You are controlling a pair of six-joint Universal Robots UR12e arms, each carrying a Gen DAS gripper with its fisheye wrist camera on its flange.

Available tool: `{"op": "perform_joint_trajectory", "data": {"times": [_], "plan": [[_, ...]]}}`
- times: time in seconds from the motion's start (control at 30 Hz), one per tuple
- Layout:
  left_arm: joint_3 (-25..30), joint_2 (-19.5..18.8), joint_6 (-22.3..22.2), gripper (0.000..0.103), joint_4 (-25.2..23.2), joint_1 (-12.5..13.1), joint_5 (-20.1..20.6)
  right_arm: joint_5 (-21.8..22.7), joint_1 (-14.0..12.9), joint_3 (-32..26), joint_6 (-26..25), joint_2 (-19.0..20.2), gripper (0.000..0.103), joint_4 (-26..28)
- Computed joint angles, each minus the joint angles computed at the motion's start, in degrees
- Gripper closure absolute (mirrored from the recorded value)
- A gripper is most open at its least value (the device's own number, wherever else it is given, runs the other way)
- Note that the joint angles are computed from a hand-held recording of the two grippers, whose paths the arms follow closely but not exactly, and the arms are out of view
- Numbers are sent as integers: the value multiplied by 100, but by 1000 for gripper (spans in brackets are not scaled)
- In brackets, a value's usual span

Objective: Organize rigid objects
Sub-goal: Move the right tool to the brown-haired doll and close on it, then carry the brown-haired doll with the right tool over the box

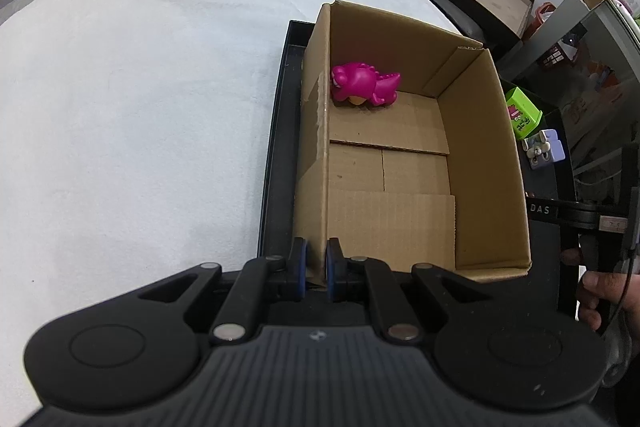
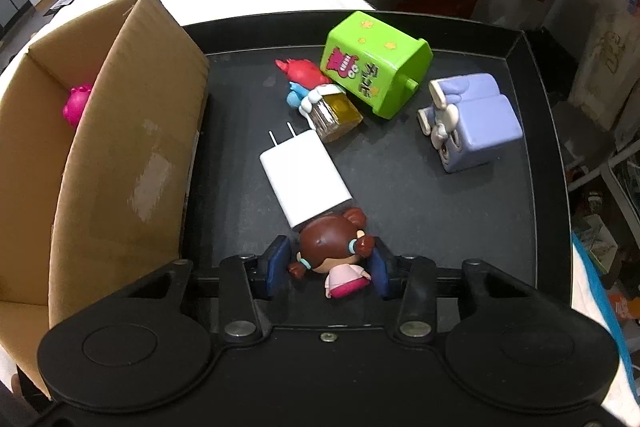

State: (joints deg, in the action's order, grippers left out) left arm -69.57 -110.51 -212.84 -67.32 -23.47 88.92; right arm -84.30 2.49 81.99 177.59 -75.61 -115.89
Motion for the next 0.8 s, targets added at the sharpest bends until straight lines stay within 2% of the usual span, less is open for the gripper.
{"op": "perform_joint_trajectory", "data": {"times": [0.33,0.8], "plan": [[52,-20,48,94,-66,-15,46,255,-100,91,100,-208,61,-120],[39,-1,15,94,-56,-21,74,381,-129,-8,47,-367,61,-491]]}}
